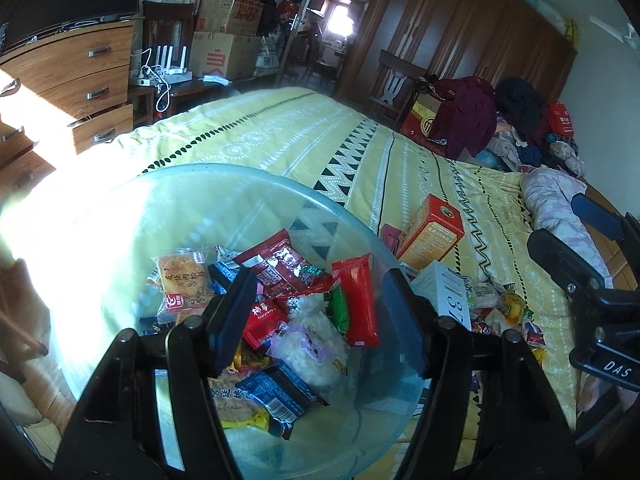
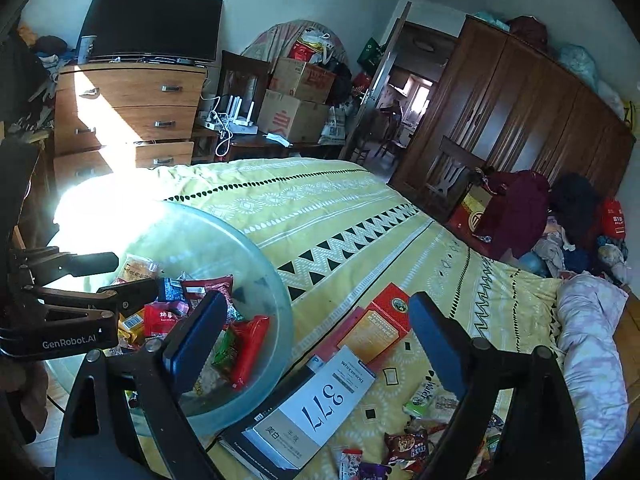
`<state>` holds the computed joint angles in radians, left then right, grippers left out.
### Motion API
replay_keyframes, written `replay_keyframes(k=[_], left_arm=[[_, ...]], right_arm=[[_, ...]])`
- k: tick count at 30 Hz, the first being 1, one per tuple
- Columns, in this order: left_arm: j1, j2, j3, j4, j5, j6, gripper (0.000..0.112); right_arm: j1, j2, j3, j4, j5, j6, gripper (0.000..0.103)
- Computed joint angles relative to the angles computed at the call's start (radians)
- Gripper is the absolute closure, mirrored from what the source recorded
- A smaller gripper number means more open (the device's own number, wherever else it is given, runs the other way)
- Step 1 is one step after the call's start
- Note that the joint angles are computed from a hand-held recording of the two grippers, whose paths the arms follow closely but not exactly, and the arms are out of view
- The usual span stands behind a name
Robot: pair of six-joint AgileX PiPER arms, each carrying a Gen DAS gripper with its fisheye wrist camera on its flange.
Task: Organize snacks
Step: 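Carry both held packs over the clear basin and open both grippers, then move both grippers back to the snack pile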
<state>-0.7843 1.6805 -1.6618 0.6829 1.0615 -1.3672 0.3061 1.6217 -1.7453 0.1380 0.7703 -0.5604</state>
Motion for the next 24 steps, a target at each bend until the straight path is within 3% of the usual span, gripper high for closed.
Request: replay_keyframes(k=[15, 18, 21, 24], left_arm=[[-0.05, 0.084, -0.138, -0.001, 0.055, 0.046, 0.045], [-0.071, 0.119, -0.192, -0.011, 0.067, 0.079, 0.043], [-0.114, 0.181, -0.281, -0.024, 0.071, 0.15, 0.039], [-0.149, 0.279, -0.416, -0.07, 0.071, 0.247, 0.036]], right_arm=[[-0.07, -0.043, 0.025, 0.061, 0.02, -0.065, 0.009], [-0.173, -0.062, 0.053, 0.271, 0.057, -0.206, 0.009], [-0.29, -0.154, 0.203, 0.412, -0.029, -0.364, 0.006], [-0.522, -0.155, 0.227, 0.629, 0.124, -0.529, 0.002]])
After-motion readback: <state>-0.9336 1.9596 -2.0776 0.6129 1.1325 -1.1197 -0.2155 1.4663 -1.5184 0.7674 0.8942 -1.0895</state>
